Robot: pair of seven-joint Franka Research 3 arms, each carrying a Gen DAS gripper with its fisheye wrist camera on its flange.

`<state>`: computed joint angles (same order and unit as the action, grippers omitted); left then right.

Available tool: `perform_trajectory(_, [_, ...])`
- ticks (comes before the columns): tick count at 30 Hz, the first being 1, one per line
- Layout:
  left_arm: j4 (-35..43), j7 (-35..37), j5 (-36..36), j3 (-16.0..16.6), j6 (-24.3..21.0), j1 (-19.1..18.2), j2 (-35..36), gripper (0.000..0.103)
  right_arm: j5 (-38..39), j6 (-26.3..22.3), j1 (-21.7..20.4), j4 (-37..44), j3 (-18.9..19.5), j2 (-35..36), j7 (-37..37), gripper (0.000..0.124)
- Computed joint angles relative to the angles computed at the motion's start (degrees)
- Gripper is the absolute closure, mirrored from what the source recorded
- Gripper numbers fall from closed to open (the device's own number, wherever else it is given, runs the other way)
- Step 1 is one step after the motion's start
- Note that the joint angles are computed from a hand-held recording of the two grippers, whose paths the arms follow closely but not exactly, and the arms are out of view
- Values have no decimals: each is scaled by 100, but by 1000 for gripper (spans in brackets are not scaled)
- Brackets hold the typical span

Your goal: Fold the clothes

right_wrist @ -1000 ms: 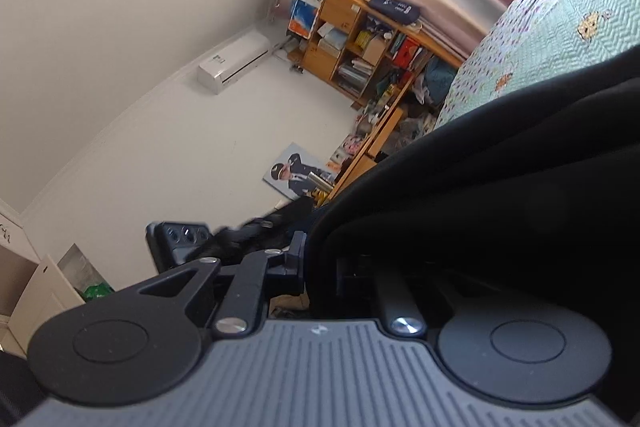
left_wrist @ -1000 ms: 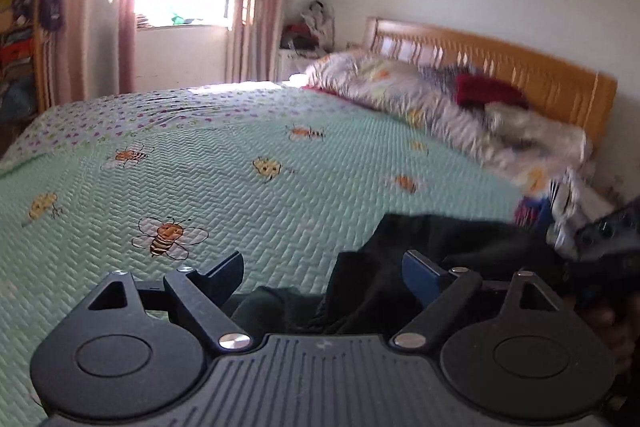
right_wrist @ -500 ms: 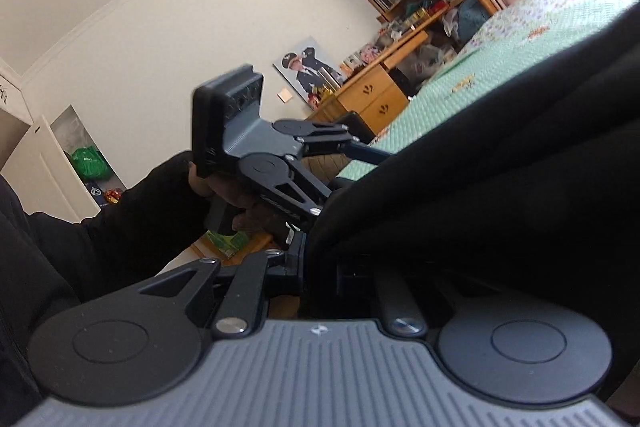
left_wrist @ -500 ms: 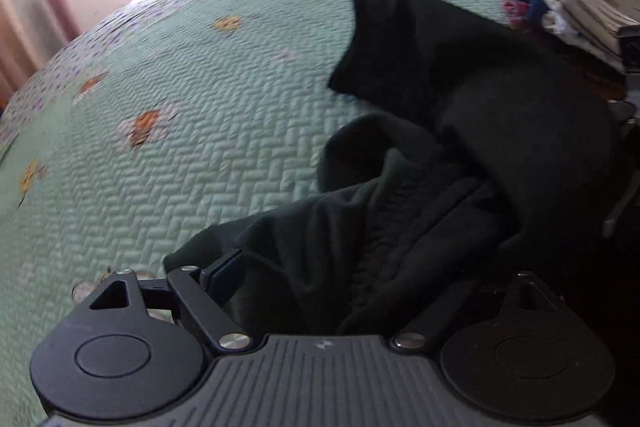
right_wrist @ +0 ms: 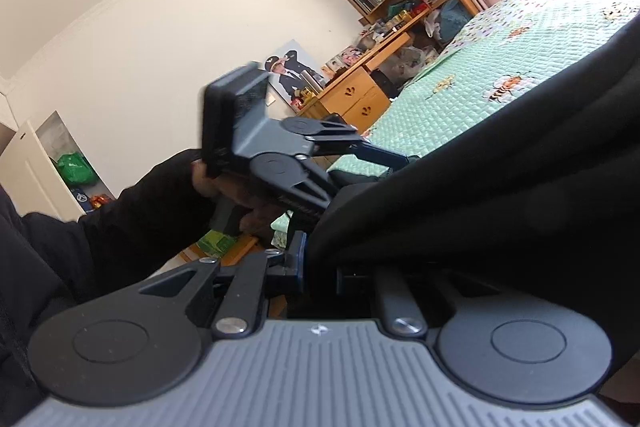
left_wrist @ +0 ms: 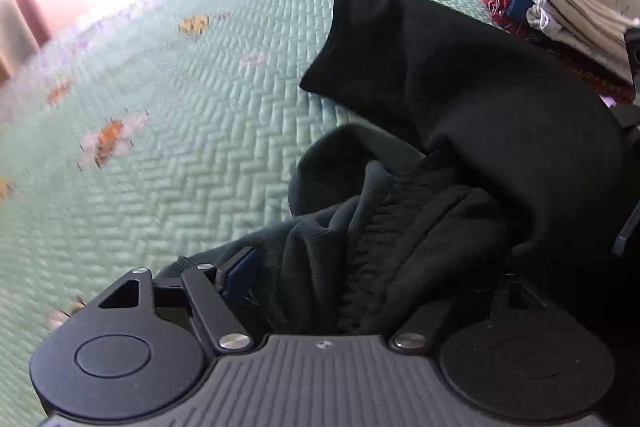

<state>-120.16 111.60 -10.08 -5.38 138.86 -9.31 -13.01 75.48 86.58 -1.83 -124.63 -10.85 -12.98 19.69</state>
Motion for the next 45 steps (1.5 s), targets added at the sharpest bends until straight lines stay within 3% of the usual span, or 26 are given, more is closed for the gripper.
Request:
perform_trajectory(1, [-139,-192,33,-40,219,30,-47,35,-29,-7,-24,-32,-19,-26,33,109])
perform_trajectory(6, [-795,-1799,521,-282,1757,211,-252,81,87,-77,-93,-136,-96,-26,305,109])
perform_trajectory(7, [-856,-2178,642,-306,2040,266,-261,84,122,-102,-97,-142,-99,-16,300,109])
perform_trajectory(9, [-911,-2985,909,-352,2481,435,-230,87,145,-138,-115,-122,-105,-10,262,109])
perform_trajectory(13, [-868,-3997,1403,-309,2855,627,-139,87,328,-37,-138,-155,-102,-41,273,109])
perform_trajectory(18, [-1024,-6344,2351,-647,3343,1633,-186,88,607,-73,-119,-248,-136,-26,212,110])
perform_trajectory(19, [-1066,-6873,2589,-718,3372,1859,-199,88,657,-210,-121,-219,-171,24,169,112])
perform_trajectory(20, [-1166,-7043,2529,-647,3380,1884,-209,88,710,-358,-130,-187,-202,79,124,124])
perform_trajectory(23, [-1594,-6879,2092,33,3687,1250,-320,88,835,92,-170,-284,-107,-90,154,120])
perform_trajectory(25, [-1772,-6523,1854,339,3842,804,-442,88,802,714,-146,-313,14,-320,118,115])
perform_trajectory(26, [-1798,-6446,1784,389,3858,697,-480,88,866,1123,-83,-371,108,-550,-171,99])
perform_trajectory(27, [-1823,-6369,1715,436,3874,593,-517,88,945,1548,5,-418,196,-776,-497,64])
perform_trajectory(29, [-1812,-6289,1647,441,3888,519,-519,88,1136,2393,170,-453,394,-1163,-1177,29])
perform_trajectory(32, [-1840,-6014,1463,629,4004,219,-526,88,566,3101,485,-129,831,-1265,-2895,29])
perform_trajectory(34, [-1876,-5853,1395,690,4083,101,-547,88,-42,3915,669,-66,1306,-1204,-3813,29])
perform_trajectory(36, [-1914,-5745,1407,670,4126,84,-584,88,-684,4981,796,16,1857,-951,-4180,29])
perform_trajectory(37, [-1934,-5690,1411,674,4137,63,-607,88,-1218,5264,800,72,2064,-789,-4074,29])
perform_trajectory(39, [-1988,-5554,1355,783,4181,-73,-623,88,-2874,5054,628,519,2419,-301,-3097,29])
perform_trajectory(41, [-2037,-5659,1415,572,4202,188,-613,88,-3650,4429,617,999,2443,98,-2312,32])
perform_trajectory(42, [-2076,-5840,1463,357,4230,460,-616,88,-3914,4312,759,1095,2348,193,-1985,56])
perform_trajectory(43, [-2117,-6098,1602,223,4257,662,-624,88,-3922,4362,728,990,2390,88,-2022,66])
perform_trajectory(45, [-2220,-6146,1430,442,4569,513,-596,88,-3886,4683,898,626,2287,-212,-2162,87])
